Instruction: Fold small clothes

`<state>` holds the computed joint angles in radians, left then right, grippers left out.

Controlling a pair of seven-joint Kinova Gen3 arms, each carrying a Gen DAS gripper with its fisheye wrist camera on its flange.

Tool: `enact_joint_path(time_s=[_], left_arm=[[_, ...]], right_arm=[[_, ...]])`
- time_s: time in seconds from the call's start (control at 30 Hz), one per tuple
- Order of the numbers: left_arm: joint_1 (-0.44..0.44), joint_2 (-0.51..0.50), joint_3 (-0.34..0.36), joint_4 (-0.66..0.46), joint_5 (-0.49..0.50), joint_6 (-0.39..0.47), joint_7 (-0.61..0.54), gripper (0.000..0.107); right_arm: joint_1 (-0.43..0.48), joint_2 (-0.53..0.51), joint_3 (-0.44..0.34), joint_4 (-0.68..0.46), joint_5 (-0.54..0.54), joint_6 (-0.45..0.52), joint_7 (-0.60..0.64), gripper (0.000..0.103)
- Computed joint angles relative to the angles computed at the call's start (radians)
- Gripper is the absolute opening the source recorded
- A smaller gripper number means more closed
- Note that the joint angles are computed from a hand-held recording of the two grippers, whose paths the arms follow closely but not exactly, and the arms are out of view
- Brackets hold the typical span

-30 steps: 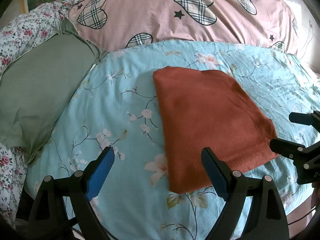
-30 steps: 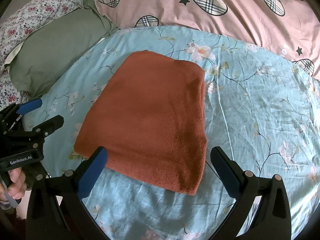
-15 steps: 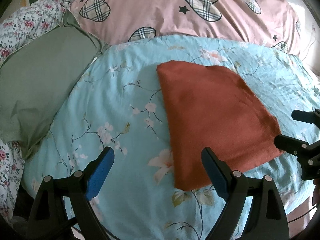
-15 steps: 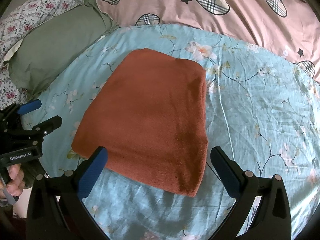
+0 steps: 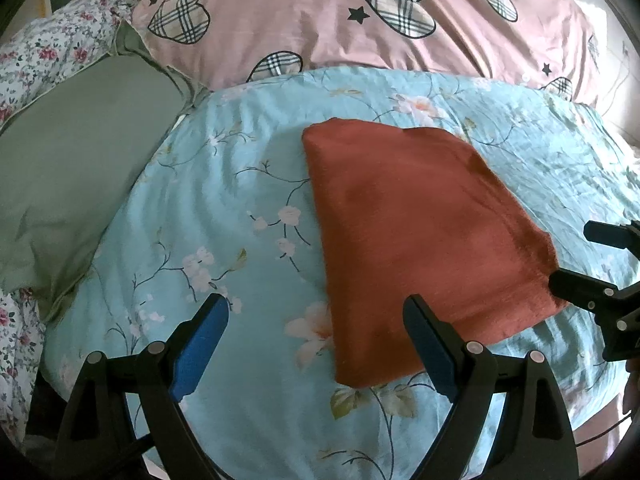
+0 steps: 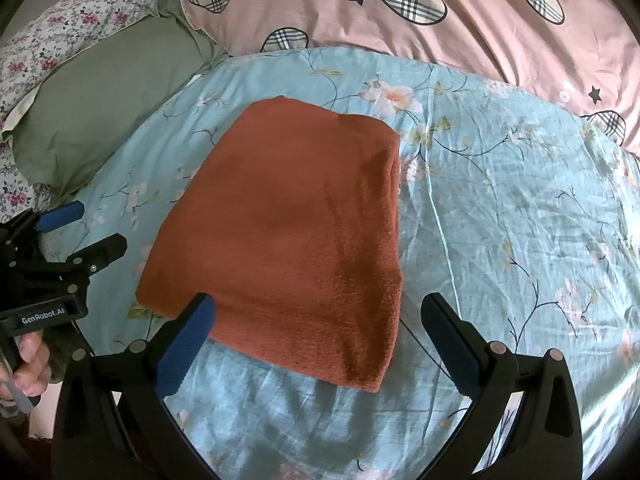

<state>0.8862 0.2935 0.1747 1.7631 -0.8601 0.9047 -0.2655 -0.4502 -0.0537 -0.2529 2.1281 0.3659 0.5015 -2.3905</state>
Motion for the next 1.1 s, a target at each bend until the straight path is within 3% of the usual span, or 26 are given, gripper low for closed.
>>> enact_joint_path(time_s=[1.1], left_arm=[[-0.007, 0.023, -0.019, -0.038, 0.01, -0.02, -0.041, 0.092]], right_arm=[[0.03, 0.0, 0.019, 0.006, -0.013, -0.038, 0.045, 0.102]])
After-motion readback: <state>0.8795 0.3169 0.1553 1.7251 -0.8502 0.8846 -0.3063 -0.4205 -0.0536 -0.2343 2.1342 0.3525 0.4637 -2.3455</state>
